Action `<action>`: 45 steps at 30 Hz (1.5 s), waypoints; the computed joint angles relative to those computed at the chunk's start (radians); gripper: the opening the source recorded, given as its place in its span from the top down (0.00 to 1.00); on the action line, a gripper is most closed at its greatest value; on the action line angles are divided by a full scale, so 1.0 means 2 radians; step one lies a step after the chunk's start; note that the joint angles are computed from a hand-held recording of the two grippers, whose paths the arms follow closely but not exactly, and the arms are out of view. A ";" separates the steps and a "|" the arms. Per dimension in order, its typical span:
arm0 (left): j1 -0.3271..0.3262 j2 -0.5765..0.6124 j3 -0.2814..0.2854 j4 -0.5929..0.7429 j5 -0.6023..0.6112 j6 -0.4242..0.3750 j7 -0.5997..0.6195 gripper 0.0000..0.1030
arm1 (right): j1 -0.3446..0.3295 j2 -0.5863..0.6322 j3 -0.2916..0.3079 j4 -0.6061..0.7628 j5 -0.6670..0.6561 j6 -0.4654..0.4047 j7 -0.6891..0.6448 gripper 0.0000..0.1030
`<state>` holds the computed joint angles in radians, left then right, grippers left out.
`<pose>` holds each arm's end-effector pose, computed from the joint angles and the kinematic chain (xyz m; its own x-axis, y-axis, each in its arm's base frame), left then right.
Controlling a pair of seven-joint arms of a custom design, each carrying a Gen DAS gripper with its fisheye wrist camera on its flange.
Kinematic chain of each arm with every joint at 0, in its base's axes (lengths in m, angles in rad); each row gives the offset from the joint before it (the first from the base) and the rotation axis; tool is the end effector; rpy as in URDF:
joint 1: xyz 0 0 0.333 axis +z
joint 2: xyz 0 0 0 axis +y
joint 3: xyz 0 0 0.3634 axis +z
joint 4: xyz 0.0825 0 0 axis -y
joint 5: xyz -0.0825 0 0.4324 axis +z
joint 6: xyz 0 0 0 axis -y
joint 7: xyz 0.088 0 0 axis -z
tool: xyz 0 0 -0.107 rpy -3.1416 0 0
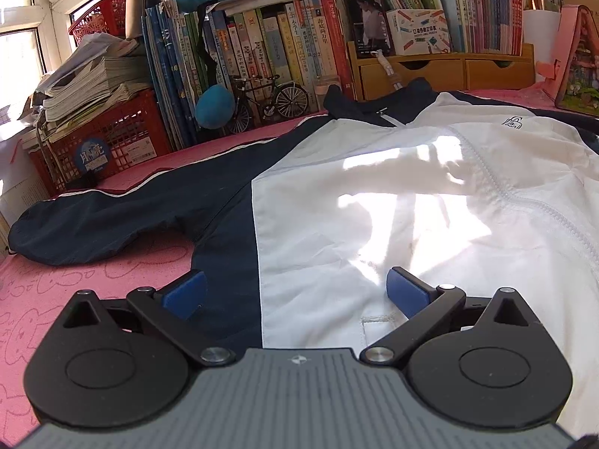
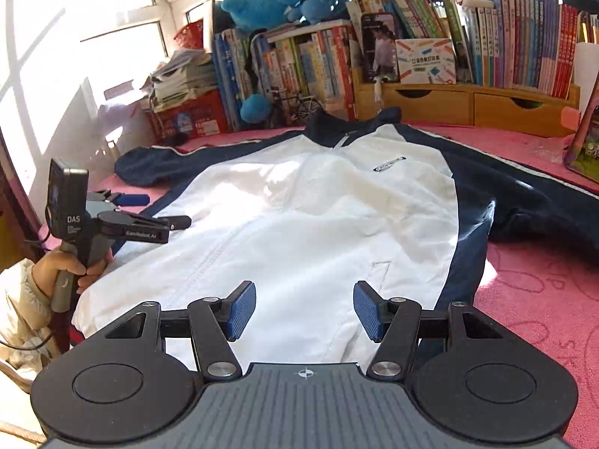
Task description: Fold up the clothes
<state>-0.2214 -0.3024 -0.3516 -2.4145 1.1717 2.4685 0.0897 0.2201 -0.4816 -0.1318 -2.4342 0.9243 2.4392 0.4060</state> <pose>0.4200 -0.2815 0.4720 0.1568 -0.9630 -0.2190 -0.5931 0.0855 -0.8006 0.4644 0.0361 0.5540 0.6684 -0.7237 -0.1721 -0.5498 -0.3248 -0.7695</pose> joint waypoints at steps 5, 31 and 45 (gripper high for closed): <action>0.001 -0.001 0.003 -0.001 -0.003 0.005 0.002 0.00 | -0.017 -0.023 0.006 -0.042 -0.046 0.064 -0.034 0.43; 0.008 -0.005 0.008 -0.008 -0.017 0.030 0.000 0.00 | 0.000 0.239 0.065 0.182 -0.173 0.183 0.227 0.41; 0.050 0.101 0.063 0.139 0.079 0.196 0.152 0.00 | -0.028 0.360 0.105 0.362 -0.178 0.176 0.202 0.38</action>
<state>-0.1204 -0.1009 -0.2259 -2.1361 1.3300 2.8595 0.3927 0.1649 0.2393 0.0773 -1.7100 0.5686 2.7917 0.8099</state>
